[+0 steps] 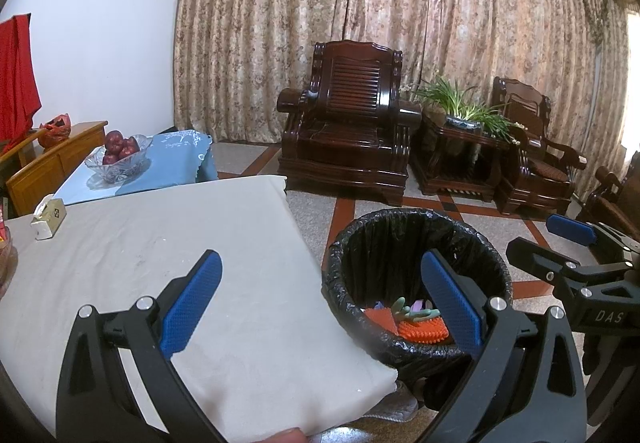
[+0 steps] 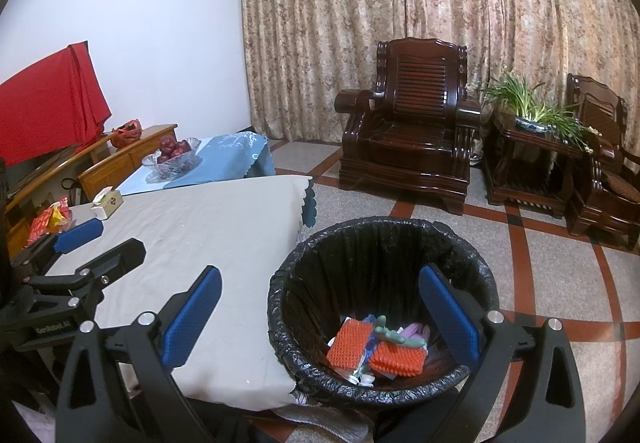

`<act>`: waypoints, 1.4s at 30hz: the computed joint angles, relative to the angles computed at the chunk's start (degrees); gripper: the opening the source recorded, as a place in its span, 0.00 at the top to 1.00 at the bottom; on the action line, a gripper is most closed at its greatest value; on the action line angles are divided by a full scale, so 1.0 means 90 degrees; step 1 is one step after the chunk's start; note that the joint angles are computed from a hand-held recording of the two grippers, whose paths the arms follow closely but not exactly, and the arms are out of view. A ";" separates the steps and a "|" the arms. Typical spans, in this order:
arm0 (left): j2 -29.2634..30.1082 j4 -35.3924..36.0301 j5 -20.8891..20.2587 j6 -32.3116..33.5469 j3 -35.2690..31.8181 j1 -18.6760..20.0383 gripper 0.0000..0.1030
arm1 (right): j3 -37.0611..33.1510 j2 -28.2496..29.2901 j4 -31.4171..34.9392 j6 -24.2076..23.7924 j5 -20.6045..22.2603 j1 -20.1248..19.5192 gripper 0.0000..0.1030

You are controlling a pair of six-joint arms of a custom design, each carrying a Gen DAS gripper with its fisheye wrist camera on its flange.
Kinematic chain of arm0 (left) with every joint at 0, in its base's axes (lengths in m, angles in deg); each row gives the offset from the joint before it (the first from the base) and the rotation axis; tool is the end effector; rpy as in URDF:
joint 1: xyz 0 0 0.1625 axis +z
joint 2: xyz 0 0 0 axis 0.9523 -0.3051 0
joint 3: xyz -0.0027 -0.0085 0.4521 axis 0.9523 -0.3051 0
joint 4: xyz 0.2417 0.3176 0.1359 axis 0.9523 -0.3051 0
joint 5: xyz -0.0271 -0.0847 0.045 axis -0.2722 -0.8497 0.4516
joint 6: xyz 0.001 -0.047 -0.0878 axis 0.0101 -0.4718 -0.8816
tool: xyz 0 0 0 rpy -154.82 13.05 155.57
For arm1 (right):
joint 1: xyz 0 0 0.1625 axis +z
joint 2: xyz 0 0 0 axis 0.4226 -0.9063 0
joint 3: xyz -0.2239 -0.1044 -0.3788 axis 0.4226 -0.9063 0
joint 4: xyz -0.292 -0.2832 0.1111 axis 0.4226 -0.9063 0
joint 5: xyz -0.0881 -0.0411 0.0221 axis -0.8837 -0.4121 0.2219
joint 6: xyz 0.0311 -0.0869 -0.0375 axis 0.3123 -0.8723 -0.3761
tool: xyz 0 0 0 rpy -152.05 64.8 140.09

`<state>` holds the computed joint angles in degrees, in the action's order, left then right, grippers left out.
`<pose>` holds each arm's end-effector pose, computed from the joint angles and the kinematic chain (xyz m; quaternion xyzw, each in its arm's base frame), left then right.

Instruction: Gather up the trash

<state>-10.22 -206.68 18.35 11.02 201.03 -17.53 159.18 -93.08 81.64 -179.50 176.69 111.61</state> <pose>-0.0886 -0.4346 0.4075 0.3642 0.8332 -0.3759 0.1788 0.4536 -0.3686 0.0217 0.1099 -0.8017 0.4974 0.3126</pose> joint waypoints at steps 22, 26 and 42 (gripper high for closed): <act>-0.0017 0.0084 -0.0004 0.0018 -0.0062 0.0019 0.06 | -0.0009 -0.0010 0.0033 0.0013 -0.0004 0.0000 0.06; -0.0028 0.0107 -0.0021 0.0040 -0.0074 0.0054 0.06 | -0.0020 -0.0007 0.0052 0.0024 -0.0002 0.0000 0.06; -0.0082 0.0239 -0.0039 0.0054 -0.0099 0.0113 0.06 | 0.0050 0.0030 0.0048 0.0139 -0.0021 -0.0006 0.06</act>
<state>-10.96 -204.53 18.00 11.51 200.14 -16.51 159.63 -92.80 82.07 -178.25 176.50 111.56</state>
